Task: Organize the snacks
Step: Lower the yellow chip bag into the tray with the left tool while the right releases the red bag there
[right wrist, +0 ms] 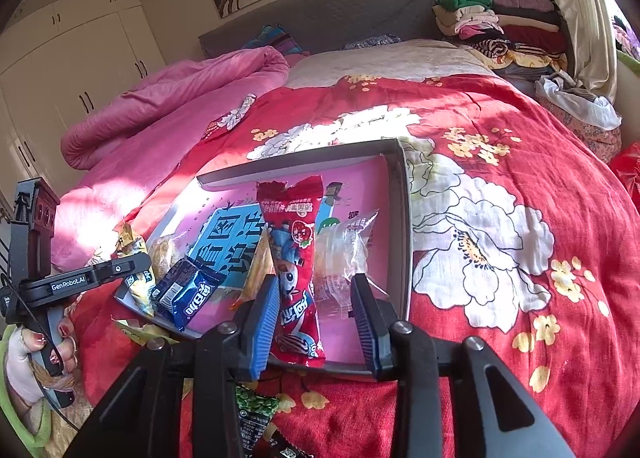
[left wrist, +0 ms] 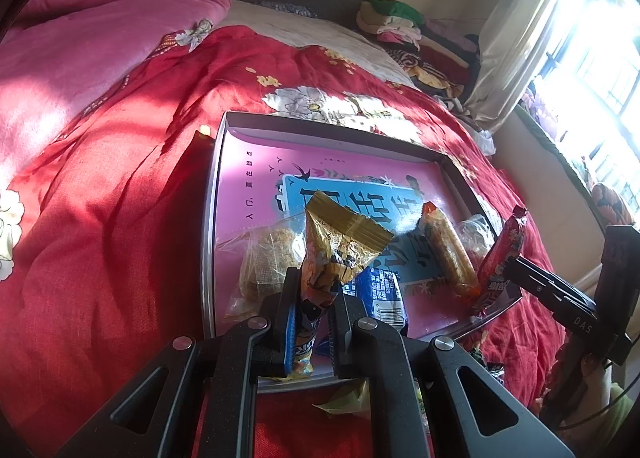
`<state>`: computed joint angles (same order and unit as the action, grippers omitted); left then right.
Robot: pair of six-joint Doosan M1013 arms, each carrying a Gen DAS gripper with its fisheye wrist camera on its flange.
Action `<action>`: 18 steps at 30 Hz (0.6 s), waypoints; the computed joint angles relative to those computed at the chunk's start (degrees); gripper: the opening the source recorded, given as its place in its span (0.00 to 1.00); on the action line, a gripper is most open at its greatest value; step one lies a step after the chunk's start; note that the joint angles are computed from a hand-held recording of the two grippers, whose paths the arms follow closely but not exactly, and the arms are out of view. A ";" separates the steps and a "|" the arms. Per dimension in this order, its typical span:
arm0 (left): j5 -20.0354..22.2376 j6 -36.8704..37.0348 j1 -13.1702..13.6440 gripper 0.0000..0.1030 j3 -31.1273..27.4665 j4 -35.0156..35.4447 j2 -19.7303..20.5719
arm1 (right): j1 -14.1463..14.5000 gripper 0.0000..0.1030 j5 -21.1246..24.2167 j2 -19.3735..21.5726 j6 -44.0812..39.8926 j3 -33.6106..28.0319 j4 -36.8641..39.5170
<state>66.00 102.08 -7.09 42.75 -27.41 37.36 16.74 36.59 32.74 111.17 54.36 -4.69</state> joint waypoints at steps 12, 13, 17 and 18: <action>0.30 -1.16 0.05 0.19 -0.14 0.37 0.05 | 0.36 0.44 -0.76 -0.46 2.47 0.54 -3.83; 0.31 -1.19 0.05 0.19 -0.17 0.40 0.05 | 0.36 0.44 -0.74 -0.48 2.62 0.55 -3.96; 0.17 -1.45 0.05 0.28 -0.11 0.85 -0.10 | 0.47 0.46 -0.75 -0.68 3.31 0.84 -4.70; 0.01 -1.53 0.07 0.31 -0.08 0.88 -0.15 | 0.47 0.46 -0.81 -0.70 3.36 0.87 -4.81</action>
